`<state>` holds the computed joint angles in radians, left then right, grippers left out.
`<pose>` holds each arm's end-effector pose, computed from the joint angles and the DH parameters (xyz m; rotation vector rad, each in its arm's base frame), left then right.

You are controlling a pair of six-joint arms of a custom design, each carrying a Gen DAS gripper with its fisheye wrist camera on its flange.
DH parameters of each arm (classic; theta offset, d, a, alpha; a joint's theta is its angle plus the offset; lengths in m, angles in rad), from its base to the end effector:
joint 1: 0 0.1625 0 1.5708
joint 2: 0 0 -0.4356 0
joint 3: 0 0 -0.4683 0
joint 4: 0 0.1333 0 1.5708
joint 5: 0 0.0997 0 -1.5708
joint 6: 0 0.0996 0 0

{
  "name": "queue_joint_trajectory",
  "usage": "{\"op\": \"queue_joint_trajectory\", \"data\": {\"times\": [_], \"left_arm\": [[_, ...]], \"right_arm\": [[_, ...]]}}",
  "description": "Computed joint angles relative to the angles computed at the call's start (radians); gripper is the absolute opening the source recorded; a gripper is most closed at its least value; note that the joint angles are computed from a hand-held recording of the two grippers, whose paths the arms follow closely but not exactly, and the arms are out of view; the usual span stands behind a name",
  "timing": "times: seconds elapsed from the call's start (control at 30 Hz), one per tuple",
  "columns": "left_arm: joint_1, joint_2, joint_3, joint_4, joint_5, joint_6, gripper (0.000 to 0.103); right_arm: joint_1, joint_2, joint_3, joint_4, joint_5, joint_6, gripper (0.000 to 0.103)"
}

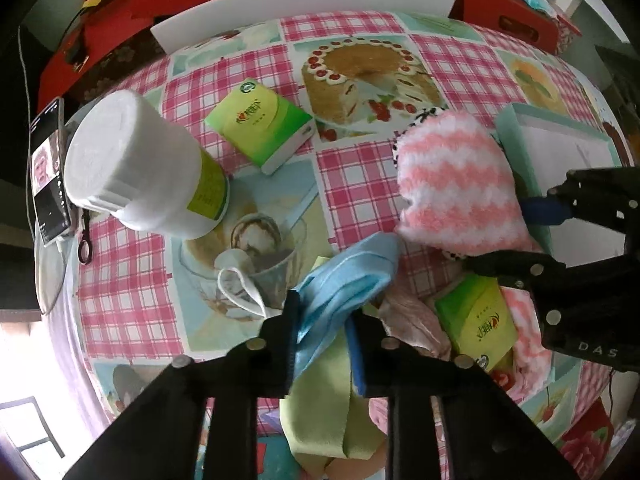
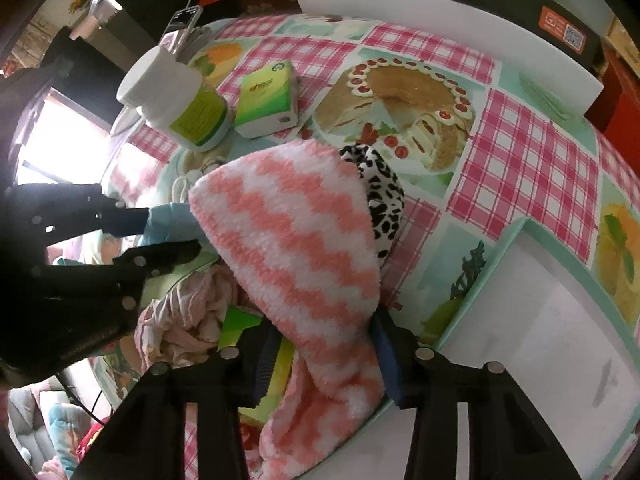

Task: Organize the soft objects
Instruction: 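Grasp and lift the pink zigzag towel with the right tool while the left grasps and lifts the blue mask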

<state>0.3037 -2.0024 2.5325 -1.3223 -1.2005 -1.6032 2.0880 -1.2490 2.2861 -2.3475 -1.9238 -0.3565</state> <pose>-0.1665 -0.2297 0.1853 -0.2112 2.3055 -0.3003 0.3076 -0.3408 0.0566 1.2228 -2.4669 -0.3199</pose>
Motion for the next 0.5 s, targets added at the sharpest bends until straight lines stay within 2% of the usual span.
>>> {"op": "queue_joint_trajectory", "data": {"times": [0.07, 0.13, 0.23, 0.3, 0.5], "left_arm": [[-0.004, -0.025, 0.005, 0.002, 0.008, -0.028, 0.012], [-0.022, -0.056, 0.01, 0.03, 0.016, -0.073, 0.01], [-0.087, -0.078, 0.009, 0.072, 0.034, -0.179, 0.009], [-0.126, -0.072, 0.007, 0.099, 0.044, -0.253, 0.009], [-0.27, -0.056, 0.009, 0.192, 0.032, -0.594, 0.009]], "right_arm": [[-0.002, 0.001, 0.003, -0.01, -0.003, -0.001, 0.04], [-0.002, -0.003, 0.009, -0.023, -0.003, 0.001, 0.034], [-0.012, -0.043, 0.036, -0.057, 0.001, -0.011, 0.034], [-0.026, -0.064, 0.058, -0.086, 0.021, 0.003, 0.03], [-0.045, -0.141, 0.147, -0.236, 0.023, 0.023, 0.03]]}}
